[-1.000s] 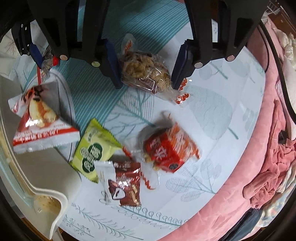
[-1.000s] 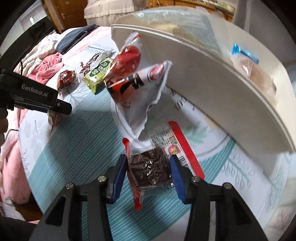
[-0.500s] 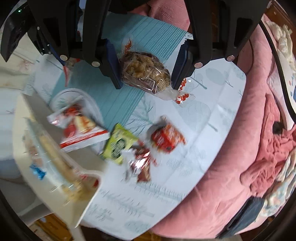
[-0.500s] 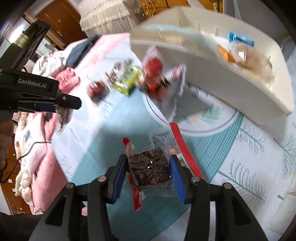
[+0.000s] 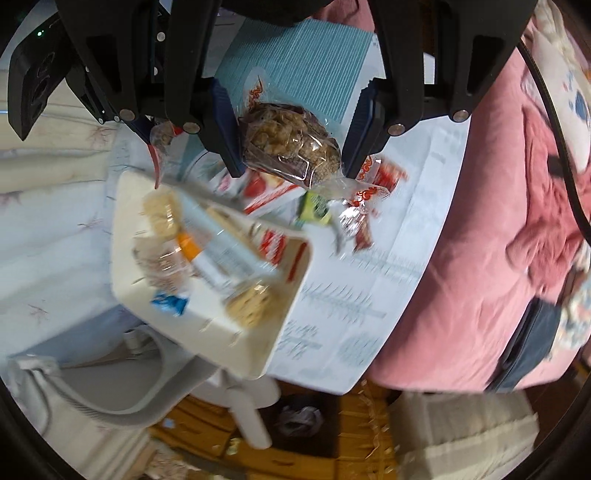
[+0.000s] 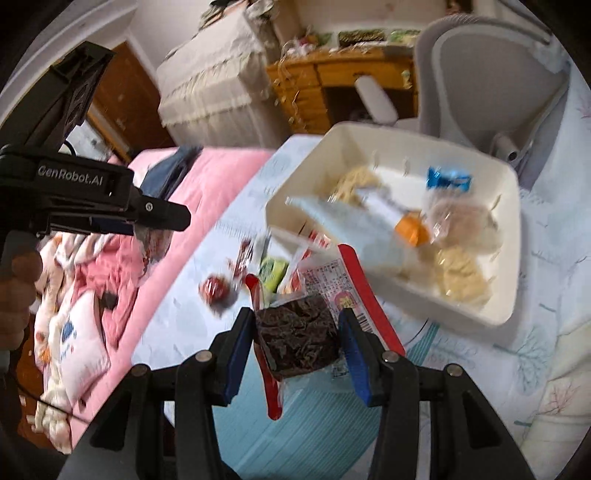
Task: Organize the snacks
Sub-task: 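Carry the nut bag and dark snack bag into the white tray and release both, then grasp the red wrapped packet with the left tool while the right tool grasps the red-and-white bread packet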
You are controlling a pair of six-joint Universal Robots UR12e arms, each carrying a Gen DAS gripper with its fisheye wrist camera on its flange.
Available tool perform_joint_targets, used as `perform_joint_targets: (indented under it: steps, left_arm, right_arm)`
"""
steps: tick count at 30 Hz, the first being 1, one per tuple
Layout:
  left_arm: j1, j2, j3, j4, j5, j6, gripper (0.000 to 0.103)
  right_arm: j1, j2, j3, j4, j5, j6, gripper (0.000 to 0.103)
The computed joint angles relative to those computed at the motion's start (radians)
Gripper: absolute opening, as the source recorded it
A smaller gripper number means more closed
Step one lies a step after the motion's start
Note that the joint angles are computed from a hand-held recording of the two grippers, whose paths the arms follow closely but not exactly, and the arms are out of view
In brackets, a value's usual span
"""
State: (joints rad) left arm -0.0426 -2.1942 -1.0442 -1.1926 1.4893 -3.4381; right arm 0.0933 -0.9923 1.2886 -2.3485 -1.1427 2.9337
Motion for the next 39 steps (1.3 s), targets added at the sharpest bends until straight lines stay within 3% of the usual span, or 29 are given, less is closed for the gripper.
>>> perform_joint_targets:
  steps: [5,15,17,19,21,24,28,39]
  left_arm:
    - [-0.014,-0.047,0.091,-0.009,-0.007,0.055,0.053]
    - [-0.041,-0.148,0.253,-0.013,-0.038,0.105,0.054]
    - [-0.047,-0.163,0.274,-0.004,-0.048,0.107,0.055]
    - [-0.050,-0.169,0.279,0.014,-0.063,0.106,0.065]
    - [-0.052,-0.165,0.269,0.032,-0.061,0.101,0.077]
    - [-0.059,-0.152,0.251,0.051,-0.035,0.097,0.077]
    - [-0.059,-0.116,0.196,0.077,-0.027,0.087,0.077]
    - [-0.044,0.043,-0.074,0.193,0.028,0.041,0.077]
  right_arm:
    - [-0.007,0.016,-0.023,-0.082,-0.013,0.114,0.047]
    - [-0.034,0.047,-0.059,-0.167,-0.060,0.254,0.048]
    - [-0.042,0.051,-0.062,-0.171,-0.056,0.279,0.049]
    - [-0.052,0.055,-0.065,-0.167,-0.035,0.311,0.050]
    - [-0.062,0.058,-0.068,-0.148,-0.004,0.339,0.056]
    - [-0.075,0.058,-0.064,-0.128,0.032,0.371,0.072]
    - [-0.085,0.048,-0.049,-0.124,0.056,0.390,0.074]
    - [-0.090,0.004,0.016,-0.052,0.161,0.441,0.080]
